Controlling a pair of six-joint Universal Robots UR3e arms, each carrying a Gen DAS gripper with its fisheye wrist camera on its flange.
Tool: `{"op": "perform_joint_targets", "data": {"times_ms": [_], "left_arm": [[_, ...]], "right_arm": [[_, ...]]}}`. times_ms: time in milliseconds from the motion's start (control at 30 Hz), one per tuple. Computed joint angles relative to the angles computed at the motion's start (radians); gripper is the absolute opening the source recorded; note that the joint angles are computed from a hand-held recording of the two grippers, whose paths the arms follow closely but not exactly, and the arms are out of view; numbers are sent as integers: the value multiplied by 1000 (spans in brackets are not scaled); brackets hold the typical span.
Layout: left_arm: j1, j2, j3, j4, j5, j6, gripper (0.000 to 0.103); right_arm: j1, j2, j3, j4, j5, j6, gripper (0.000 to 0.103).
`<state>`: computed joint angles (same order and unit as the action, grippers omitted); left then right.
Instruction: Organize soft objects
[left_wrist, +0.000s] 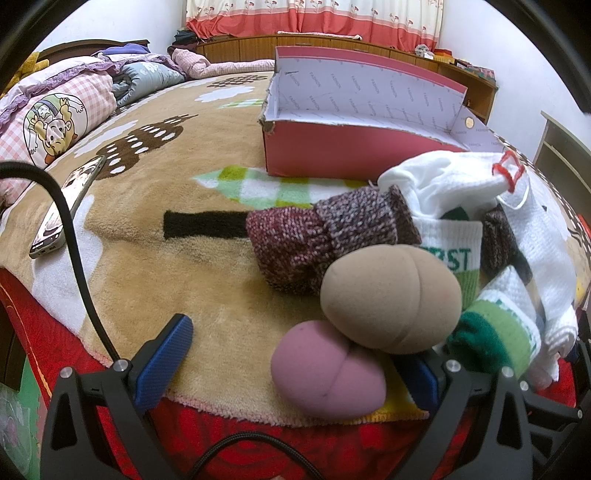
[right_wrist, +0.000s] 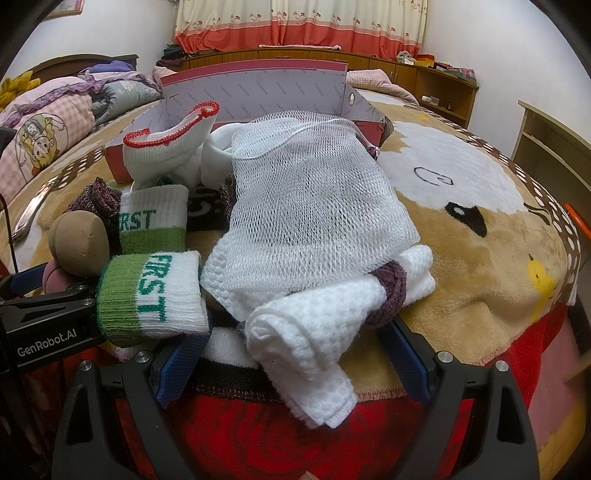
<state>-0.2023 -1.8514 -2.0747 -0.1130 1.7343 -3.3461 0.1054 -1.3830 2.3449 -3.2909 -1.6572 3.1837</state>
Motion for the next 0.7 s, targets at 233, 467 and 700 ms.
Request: {"op": "perform_joint_targets", "data": {"times_ms": [233,467,700], "left_arm": [[0,0,0,0,0,0,103],[0,0,1,-1,0,0,103],[-2,7,3,-18,-2,1,103]], "right_arm": [[1,2,-2,0,-1,1,92],[1,2,-3,1,-1,1,92],[0,1,-2,1,0,0,92]]}}
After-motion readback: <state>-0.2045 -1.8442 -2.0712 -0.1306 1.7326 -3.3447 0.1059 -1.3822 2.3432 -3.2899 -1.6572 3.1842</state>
